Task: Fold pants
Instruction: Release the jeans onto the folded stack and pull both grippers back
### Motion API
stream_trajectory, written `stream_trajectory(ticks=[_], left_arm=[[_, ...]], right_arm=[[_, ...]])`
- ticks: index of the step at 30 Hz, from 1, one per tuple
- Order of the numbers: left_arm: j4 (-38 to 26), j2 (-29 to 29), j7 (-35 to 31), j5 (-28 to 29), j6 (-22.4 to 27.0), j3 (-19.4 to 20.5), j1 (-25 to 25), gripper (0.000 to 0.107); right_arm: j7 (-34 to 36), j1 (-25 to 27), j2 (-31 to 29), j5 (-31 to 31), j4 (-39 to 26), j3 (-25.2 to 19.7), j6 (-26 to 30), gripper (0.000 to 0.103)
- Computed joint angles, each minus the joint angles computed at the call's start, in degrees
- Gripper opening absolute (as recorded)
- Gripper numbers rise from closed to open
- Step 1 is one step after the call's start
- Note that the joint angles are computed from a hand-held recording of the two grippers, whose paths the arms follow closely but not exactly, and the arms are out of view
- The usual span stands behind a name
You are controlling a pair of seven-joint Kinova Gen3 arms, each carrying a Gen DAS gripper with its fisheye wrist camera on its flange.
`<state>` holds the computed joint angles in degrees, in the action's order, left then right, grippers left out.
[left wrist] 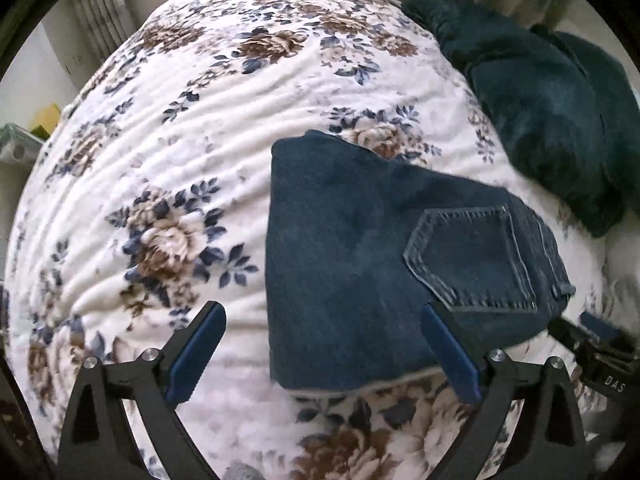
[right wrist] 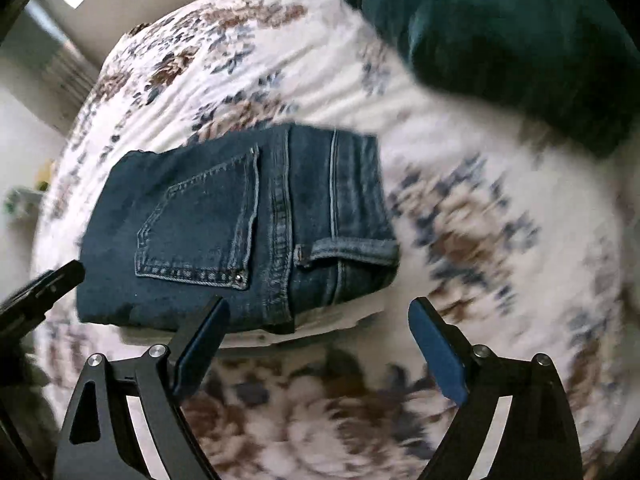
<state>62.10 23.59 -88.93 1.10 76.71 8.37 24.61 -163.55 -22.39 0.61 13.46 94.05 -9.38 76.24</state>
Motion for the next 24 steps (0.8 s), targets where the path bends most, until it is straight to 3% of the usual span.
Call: stream_trajectory(ticks=[7, 17, 24], left_arm=[[-0.5, -2.5, 2.3, -5.7, 1.0, -0.3, 4.5, 0.1], [-2.9, -5.4, 4.4, -7.3, 4.9, 0.2, 5.5, 0.1], [-5.4, -10.8, 4.0, -5.6, 9.7, 1.2, 4.3, 0.1]], right_arm=[[-4.0, -4.5, -0.6, 3.5, -7.9, -3.5, 12.0, 0.096], [-6.4, -6.8, -2.2, 5.6, -13.0, -5.3, 19.9, 0.096], [-12.8, -14.5, -0.9, 12.4, -25.0, -10.3, 35.4, 0.096]])
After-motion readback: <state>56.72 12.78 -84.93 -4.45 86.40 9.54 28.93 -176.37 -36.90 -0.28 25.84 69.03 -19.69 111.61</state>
